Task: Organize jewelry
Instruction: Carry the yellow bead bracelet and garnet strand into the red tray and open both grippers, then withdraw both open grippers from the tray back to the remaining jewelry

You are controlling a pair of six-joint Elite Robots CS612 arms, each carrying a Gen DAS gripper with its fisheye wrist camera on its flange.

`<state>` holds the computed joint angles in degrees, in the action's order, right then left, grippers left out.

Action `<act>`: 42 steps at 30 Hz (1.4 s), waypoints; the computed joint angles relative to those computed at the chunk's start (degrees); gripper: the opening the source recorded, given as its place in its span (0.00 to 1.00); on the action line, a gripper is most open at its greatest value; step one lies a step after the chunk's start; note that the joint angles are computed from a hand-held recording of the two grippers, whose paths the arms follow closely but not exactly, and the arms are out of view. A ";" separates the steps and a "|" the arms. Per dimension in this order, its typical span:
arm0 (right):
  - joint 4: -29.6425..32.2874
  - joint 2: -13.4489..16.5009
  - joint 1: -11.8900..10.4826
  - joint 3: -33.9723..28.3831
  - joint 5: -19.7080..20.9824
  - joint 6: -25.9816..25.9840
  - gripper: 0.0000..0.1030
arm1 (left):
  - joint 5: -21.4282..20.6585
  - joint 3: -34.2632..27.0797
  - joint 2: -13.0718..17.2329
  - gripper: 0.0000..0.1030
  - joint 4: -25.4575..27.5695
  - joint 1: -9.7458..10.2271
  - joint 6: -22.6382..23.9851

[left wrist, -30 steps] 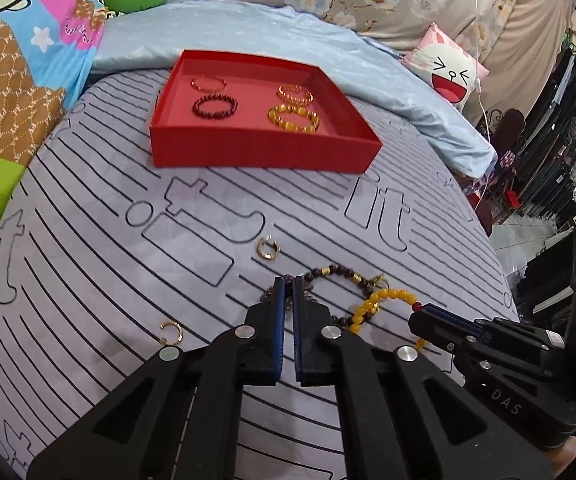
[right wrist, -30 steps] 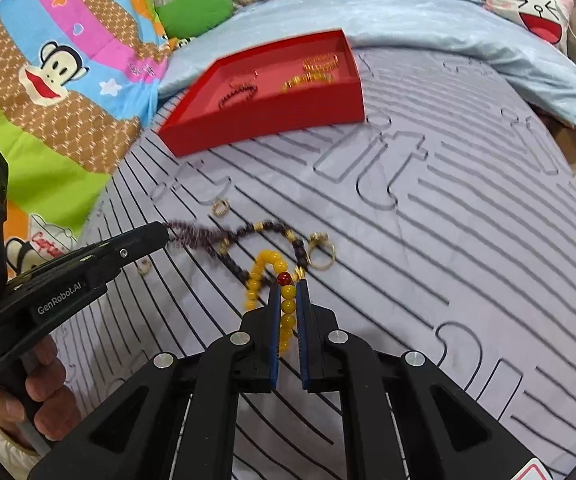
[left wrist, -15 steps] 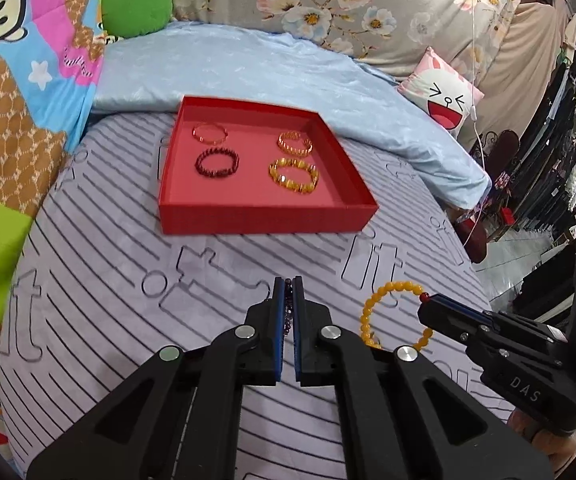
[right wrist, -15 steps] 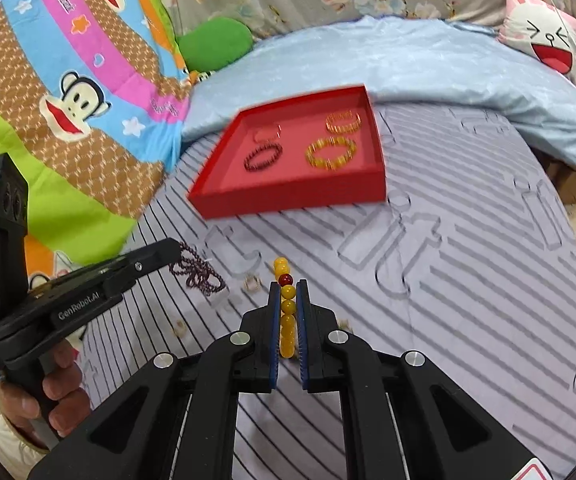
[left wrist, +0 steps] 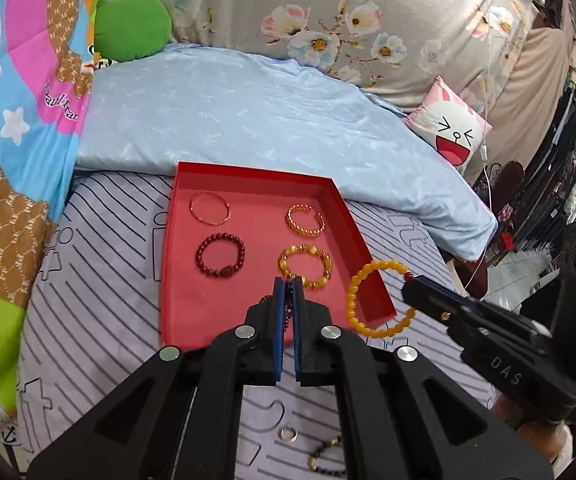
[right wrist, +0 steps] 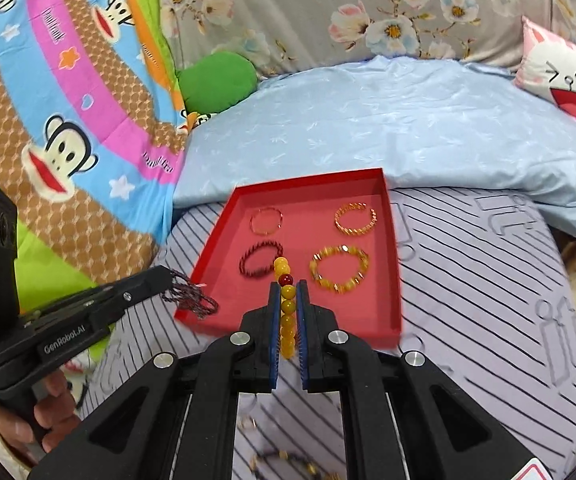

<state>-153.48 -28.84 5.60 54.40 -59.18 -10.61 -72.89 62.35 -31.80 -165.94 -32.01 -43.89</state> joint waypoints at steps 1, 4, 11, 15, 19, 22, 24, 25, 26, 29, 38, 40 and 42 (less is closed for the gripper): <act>1.65 1.24 0.23 -2.23 0.31 0.47 0.07 | -1.21 -1.10 0.69 0.03 0.28 0.45 -0.67; 4.84 3.59 0.71 -6.09 0.05 0.05 0.07 | -4.51 -3.85 2.56 0.03 1.92 1.52 -3.33; 14.05 8.69 1.53 -13.80 -5.46 -0.94 0.07 | -7.34 -9.88 6.66 0.03 12.91 3.20 -9.51; 15.31 10.03 1.40 -15.62 -7.03 -0.23 0.07 | -4.74 -10.98 7.26 0.04 16.27 3.24 -9.15; 13.26 10.31 1.46 -15.55 -8.18 -0.49 0.08 | -1.59 -11.46 7.42 0.12 17.80 3.25 -9.10; 10.12 9.92 1.55 -14.38 -9.46 -0.07 0.35 | 0.37 -10.82 7.20 0.31 17.05 3.24 -9.81; 8.40 9.52 1.37 -13.40 -9.13 0.54 0.41 | 0.99 -9.86 6.90 0.32 14.96 3.24 -9.80; 8.20 9.42 1.32 -13.28 -9.11 0.62 0.41 | 1.20 -9.65 6.81 0.32 14.69 3.27 -9.74; 7.79 9.20 1.21 -12.89 -8.87 0.86 0.41 | 1.87 -9.55 6.67 0.33 15.03 3.16 -9.83; 7.30 8.78 1.03 -12.23 -8.24 1.37 0.41 | 3.63 -8.02 5.79 0.34 14.42 2.80 -9.75; 3.65 5.44 0.68 -6.44 -7.39 1.24 0.41 | 5.62 -3.04 2.71 0.34 11.93 1.79 -10.47; 2.62 4.40 0.55 -4.52 -7.11 1.15 0.41 | 6.06 -1.91 1.97 0.34 11.58 1.41 -10.38; 1.98 3.50 0.43 -2.88 -6.77 1.02 0.41 | 6.32 -0.79 1.31 0.34 10.97 0.99 -10.21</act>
